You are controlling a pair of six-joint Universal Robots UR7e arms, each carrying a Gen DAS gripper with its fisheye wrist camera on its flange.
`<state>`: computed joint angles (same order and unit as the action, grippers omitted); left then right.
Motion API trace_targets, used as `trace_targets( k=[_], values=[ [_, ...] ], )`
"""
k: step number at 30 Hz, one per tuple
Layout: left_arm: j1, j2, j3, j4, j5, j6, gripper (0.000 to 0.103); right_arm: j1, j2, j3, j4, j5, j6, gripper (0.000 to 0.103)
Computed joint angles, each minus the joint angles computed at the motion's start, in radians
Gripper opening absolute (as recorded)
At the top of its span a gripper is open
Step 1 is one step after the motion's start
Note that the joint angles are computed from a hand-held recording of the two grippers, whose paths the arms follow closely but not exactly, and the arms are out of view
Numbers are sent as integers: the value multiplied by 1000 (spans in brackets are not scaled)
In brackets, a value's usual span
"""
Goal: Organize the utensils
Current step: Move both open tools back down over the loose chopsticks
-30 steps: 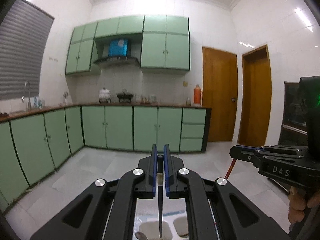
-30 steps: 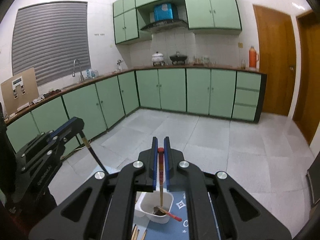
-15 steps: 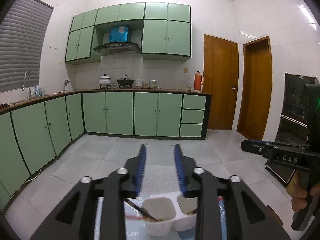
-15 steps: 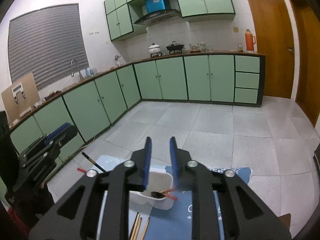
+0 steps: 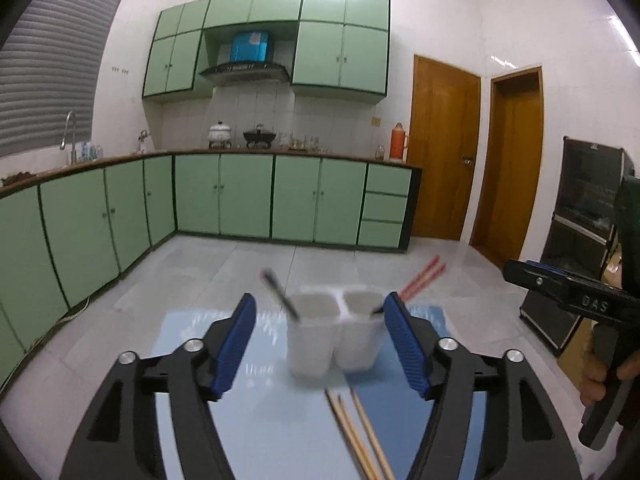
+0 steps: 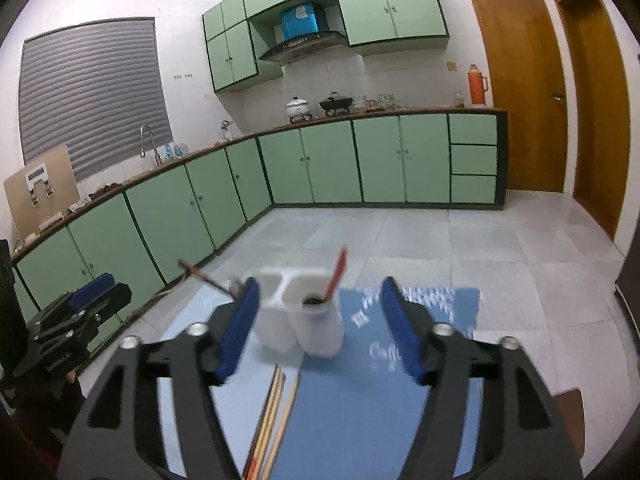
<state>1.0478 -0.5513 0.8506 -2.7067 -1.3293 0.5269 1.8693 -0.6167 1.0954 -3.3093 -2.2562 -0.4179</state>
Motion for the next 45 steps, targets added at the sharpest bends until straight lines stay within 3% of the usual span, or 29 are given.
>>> trace_targets(
  k=[2, 3, 10, 16, 30, 45],
  values=[
    [8, -42, 82, -16, 7, -11, 75, 1, -8, 69, -55, -29, 17, 87],
    [13, -63, 127, -26, 13, -15, 77, 1, -10, 92, -72, -37, 29, 89],
    [45, -139, 303, -57, 54, -26, 82, -7, -30, 253, -83, -72, 163, 90],
    [61, -172, 388, -55, 99, 1, 82, -10, -4, 312, -86, -119, 207, 90],
    [85, -209, 460, 22, 174, -1, 82, -22, 54, 367, 39, -177, 288, 84],
    [88, -222, 466, 34, 173, -14, 82, -11, 98, 308, 75, -230, 245, 78]
  ],
)
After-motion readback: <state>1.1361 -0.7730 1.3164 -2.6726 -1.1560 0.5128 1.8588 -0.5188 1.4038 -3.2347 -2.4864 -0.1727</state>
